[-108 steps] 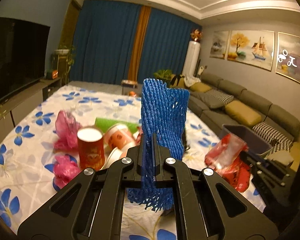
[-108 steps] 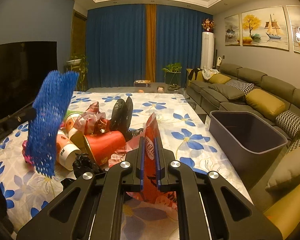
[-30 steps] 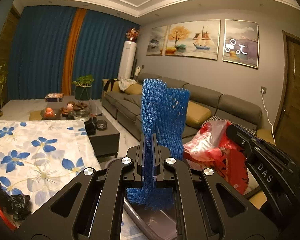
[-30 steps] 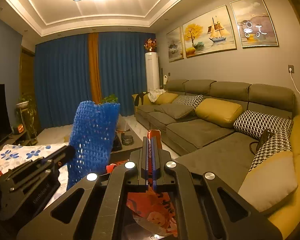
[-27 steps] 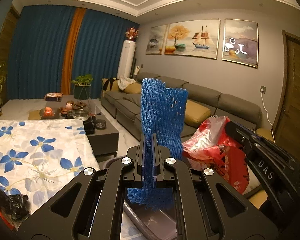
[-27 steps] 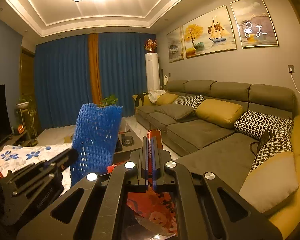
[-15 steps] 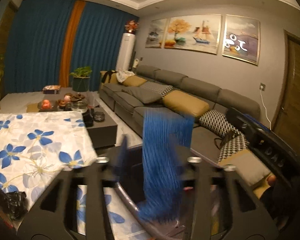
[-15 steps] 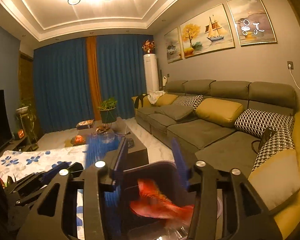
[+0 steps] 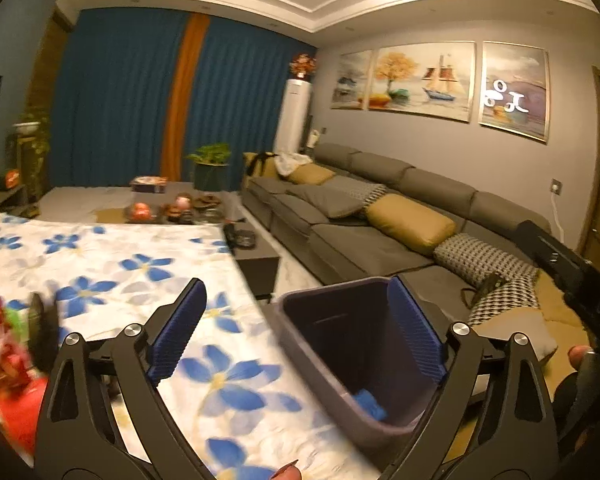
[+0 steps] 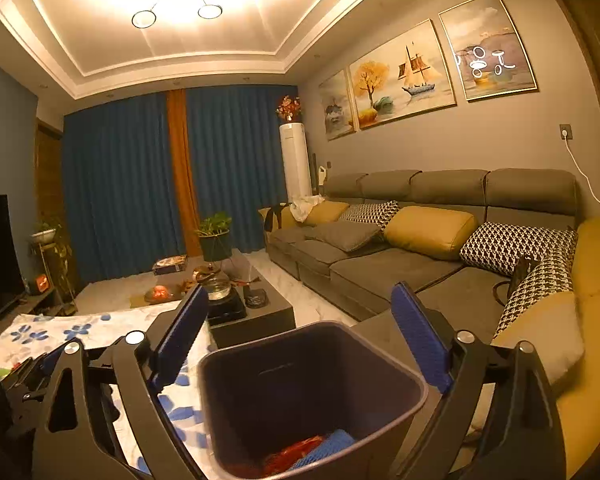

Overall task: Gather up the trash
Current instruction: 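Open both grippers to drop the net and red bag into the bin, then move both grippers back to the trash on the table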

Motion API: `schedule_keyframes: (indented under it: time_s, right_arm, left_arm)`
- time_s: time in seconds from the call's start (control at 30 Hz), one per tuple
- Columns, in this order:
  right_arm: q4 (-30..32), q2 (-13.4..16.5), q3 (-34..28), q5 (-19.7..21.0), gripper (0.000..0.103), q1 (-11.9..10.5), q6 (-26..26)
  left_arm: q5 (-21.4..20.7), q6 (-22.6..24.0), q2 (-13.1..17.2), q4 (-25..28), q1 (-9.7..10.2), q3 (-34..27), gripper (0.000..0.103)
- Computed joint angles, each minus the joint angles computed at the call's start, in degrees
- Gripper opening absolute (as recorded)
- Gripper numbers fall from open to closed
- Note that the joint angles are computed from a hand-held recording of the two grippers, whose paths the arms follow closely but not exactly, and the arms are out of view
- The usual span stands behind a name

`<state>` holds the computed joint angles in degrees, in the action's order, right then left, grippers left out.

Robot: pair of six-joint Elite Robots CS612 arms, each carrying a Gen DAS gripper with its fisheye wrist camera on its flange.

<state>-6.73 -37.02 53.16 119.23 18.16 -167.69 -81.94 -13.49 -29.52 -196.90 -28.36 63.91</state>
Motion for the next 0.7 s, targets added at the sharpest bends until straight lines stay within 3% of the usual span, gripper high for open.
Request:
schedule_keyframes:
  time_s: [0.2,0.3,0.43,0.6,0.7]
  right_arm:
    - [-0.04,-0.28,0.84,-0.08,0.098,1.76,-0.4]
    - [2.23,0.41,-0.01,-2.81,0.098,2.7,-0.32]
    - [6.71,1.83,-2.22,-7.44,0.098,4.18,-0.6]
    - [10.3,4.35,-5.74,-9.34,0.098,6.19,-0.76]
    - [11.49,5.41,-6.95,-9.52,0.098,7.3,-1.29]
  left_arm:
    - [7.29,-0.13,-4.69,-3.32,0.13,9.26,0.093]
    - [11.57,-1.31,-7.42,-3.97,0.37,14.37,0.093]
    - [13.94,-1.29,-10.63,-7.81,1.13,21.44,0.093]
    - [16.35,0.55,-12.53,-10.6,1.79,27.88,0.093]
    - [15.2,0.6,-13.02,-10.94,2.6,30.39,0.093]
